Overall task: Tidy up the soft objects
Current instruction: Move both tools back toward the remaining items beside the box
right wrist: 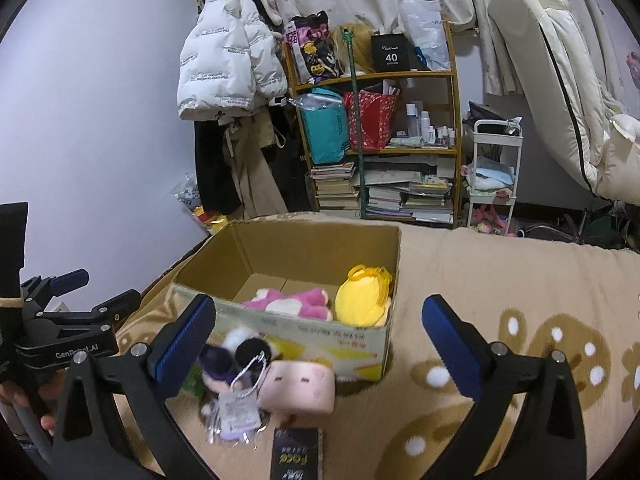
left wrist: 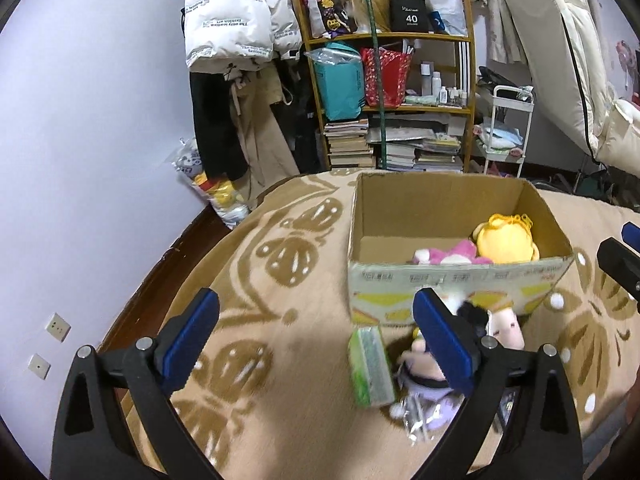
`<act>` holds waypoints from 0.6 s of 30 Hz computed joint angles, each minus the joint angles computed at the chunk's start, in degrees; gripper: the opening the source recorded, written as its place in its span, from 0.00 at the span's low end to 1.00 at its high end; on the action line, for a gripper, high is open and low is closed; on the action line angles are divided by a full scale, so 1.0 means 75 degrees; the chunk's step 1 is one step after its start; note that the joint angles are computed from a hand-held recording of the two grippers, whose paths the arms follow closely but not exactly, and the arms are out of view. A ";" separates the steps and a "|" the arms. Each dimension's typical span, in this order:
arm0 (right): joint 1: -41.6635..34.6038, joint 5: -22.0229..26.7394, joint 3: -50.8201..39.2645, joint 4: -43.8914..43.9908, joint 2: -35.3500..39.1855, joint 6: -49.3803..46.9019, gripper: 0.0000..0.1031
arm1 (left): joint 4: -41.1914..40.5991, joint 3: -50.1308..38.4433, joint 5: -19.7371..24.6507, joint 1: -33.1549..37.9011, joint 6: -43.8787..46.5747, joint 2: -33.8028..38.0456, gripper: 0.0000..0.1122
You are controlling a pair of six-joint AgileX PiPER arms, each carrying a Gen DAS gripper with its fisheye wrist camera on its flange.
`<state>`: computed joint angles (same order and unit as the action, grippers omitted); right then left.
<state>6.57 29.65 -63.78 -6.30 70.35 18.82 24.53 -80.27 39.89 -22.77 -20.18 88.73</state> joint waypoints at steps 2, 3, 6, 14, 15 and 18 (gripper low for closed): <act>0.0201 0.0153 0.0058 -0.0264 -0.0120 0.0262 1.00 | 0.0076 0.0162 0.0086 -0.0016 -0.0052 -0.0169 0.86; 0.0311 0.0244 0.0088 -0.0404 -0.0188 0.0390 1.00 | 0.0090 0.0206 0.0150 -0.0023 -0.0063 -0.0224 0.86; 0.0548 0.0472 0.0137 -0.0748 -0.0309 0.0709 1.00 | -0.0069 0.0226 0.0563 -0.0009 0.0087 -0.0302 0.86; 0.1009 0.0956 0.0252 -0.1282 -0.0447 0.1261 1.00 | -0.0202 0.0548 0.0748 0.0015 0.0188 -0.0544 0.86; 0.0983 0.0969 0.0272 -0.1180 -0.0457 0.1173 1.00 | -0.0231 0.0556 0.0753 0.0026 0.0201 -0.0545 0.86; 0.0885 0.0991 0.0305 -0.0929 -0.0435 0.0957 1.00 | -0.0344 0.0469 0.0830 0.0072 0.0314 -0.0430 0.86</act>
<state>13.21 37.09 -61.50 -13.27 67.09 26.00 21.95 -76.75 46.12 -22.23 -17.82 85.51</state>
